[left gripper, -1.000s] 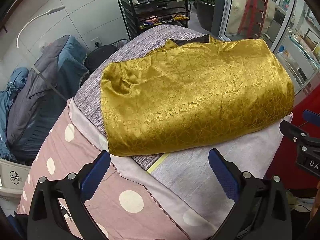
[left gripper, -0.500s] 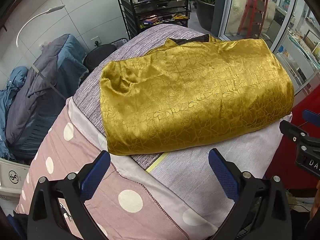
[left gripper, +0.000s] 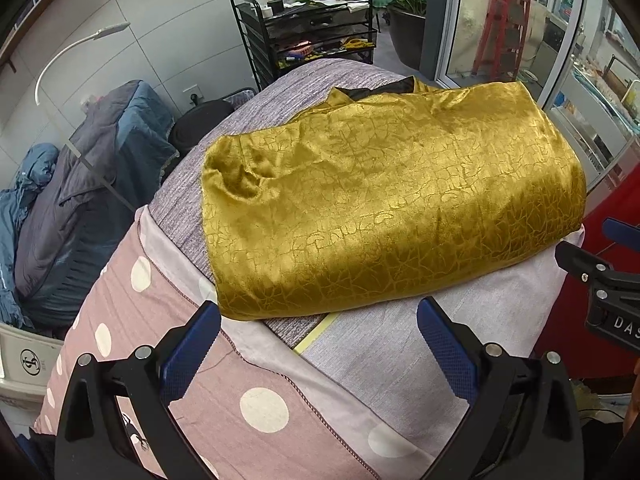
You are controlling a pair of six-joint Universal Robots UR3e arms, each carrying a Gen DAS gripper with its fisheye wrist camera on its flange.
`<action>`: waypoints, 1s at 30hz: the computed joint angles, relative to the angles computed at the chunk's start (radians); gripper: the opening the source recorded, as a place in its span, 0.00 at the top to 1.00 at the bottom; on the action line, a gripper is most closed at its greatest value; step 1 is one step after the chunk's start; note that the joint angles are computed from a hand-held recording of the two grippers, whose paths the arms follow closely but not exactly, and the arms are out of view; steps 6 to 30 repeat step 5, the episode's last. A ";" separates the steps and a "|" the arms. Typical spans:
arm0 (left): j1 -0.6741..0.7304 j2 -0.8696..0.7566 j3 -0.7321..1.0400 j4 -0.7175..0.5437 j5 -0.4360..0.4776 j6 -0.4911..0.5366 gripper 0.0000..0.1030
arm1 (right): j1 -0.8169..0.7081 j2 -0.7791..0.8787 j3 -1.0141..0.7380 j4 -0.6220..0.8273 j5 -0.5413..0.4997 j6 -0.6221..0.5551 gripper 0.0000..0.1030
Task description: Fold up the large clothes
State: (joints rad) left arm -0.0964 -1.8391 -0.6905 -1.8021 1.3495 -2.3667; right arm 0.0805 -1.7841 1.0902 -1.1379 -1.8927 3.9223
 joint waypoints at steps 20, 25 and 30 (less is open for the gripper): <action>0.001 -0.003 0.002 -0.003 0.000 0.000 0.06 | 0.001 0.002 -0.003 0.001 0.000 0.001 0.22; 0.001 -0.003 0.002 -0.003 0.000 0.000 0.06 | 0.001 0.002 -0.003 0.001 0.000 0.001 0.22; 0.001 -0.003 0.002 -0.003 0.000 0.000 0.06 | 0.001 0.002 -0.003 0.001 0.000 0.001 0.22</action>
